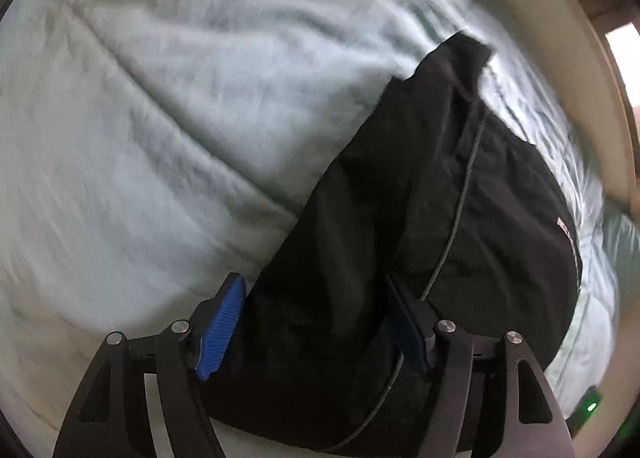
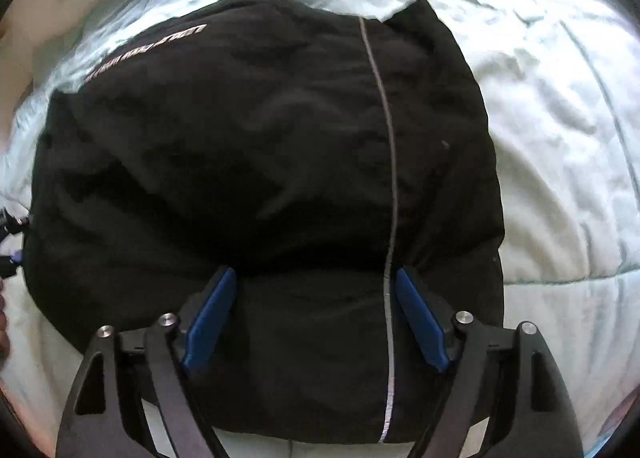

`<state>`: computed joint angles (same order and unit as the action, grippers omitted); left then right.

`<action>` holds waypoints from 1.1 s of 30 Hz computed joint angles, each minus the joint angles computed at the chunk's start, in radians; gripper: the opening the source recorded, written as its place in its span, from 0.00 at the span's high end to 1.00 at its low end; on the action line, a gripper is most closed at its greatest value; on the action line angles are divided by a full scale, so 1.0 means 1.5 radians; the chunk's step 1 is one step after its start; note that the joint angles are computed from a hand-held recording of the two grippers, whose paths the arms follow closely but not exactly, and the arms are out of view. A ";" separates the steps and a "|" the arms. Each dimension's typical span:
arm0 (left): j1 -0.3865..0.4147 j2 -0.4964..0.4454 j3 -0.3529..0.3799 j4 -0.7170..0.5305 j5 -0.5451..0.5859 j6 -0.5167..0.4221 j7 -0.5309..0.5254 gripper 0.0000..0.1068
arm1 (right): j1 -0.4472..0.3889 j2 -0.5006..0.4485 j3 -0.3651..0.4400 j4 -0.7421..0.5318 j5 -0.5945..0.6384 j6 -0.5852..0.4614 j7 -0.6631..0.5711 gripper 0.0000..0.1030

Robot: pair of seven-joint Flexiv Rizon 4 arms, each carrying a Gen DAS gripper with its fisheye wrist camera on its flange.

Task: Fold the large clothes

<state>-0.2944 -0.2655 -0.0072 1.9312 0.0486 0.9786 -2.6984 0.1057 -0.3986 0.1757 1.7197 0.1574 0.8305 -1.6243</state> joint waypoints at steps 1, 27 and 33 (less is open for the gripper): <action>-0.010 0.005 0.005 -0.014 0.027 -0.023 -0.005 0.35 | -0.007 0.008 0.003 0.003 0.010 0.005 -0.008 0.24; -0.030 -0.026 0.012 -0.121 0.060 0.013 0.189 0.37 | -0.042 0.023 -0.008 -0.057 0.063 -0.031 -0.068 0.22; 0.040 -0.005 -0.030 -0.063 -0.064 0.140 0.280 0.35 | -0.067 -0.038 -0.019 -0.156 0.069 -0.042 -0.073 0.16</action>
